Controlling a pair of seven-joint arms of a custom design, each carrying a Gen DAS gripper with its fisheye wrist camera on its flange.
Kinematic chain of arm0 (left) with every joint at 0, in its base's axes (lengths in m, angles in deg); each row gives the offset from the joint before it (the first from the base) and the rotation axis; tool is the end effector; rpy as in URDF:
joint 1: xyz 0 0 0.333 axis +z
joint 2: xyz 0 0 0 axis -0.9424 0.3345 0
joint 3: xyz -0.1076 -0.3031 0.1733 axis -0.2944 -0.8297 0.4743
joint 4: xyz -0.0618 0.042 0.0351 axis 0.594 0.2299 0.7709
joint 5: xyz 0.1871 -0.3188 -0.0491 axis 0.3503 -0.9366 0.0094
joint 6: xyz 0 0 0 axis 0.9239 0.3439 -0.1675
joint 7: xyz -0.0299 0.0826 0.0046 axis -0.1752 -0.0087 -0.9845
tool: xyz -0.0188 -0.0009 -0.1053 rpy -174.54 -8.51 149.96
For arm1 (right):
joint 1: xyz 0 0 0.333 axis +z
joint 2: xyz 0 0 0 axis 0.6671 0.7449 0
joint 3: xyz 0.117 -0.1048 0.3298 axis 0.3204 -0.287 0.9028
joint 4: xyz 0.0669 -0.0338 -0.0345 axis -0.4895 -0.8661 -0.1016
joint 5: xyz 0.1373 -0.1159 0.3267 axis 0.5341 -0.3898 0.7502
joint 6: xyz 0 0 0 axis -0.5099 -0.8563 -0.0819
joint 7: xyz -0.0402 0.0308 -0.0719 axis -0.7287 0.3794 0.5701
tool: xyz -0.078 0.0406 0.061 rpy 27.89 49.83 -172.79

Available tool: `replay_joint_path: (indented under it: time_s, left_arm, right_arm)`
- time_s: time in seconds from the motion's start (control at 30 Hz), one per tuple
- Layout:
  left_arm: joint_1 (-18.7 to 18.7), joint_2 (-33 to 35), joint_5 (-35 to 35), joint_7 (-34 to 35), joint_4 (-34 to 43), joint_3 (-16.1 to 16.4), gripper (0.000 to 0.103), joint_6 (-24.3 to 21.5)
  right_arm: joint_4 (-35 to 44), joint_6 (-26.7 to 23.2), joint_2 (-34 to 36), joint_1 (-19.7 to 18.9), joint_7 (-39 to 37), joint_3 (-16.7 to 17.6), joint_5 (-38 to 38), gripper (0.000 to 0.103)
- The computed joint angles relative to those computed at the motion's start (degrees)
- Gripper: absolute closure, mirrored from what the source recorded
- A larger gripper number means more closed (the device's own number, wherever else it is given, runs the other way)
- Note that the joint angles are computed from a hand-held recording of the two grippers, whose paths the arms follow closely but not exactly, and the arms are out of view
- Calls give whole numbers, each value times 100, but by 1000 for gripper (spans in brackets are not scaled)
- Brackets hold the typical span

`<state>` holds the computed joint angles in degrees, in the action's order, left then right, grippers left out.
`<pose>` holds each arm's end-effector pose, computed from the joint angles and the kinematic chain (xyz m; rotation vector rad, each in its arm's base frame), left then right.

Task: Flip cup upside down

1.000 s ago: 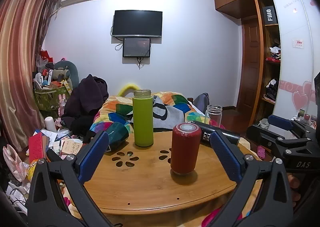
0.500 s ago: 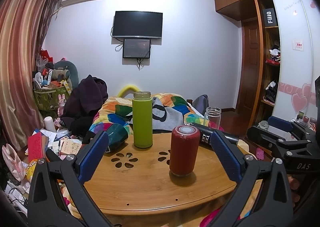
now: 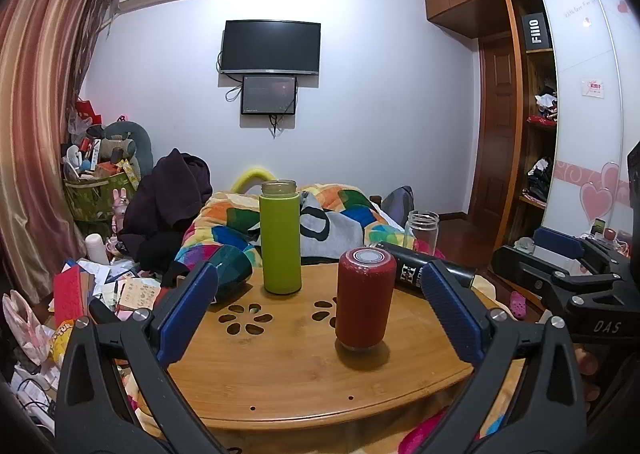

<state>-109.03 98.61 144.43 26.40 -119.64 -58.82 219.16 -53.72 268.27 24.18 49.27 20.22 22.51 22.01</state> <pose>0.6380 -0.4573 0.4868 -1.5596 1.1871 -0.9377 0.7376 0.3417 0.4804 -1.6988 0.8875 -0.5284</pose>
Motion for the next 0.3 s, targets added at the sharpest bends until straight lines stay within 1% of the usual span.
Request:
replay_joint_path:
  time_s: [0.3]
  left_arm:
    - [12, 2, 8, 17, -1, -16, 0, 49]
  right_arm:
    - [-1, -19, -26, 8, 14, -13, 18, 0]
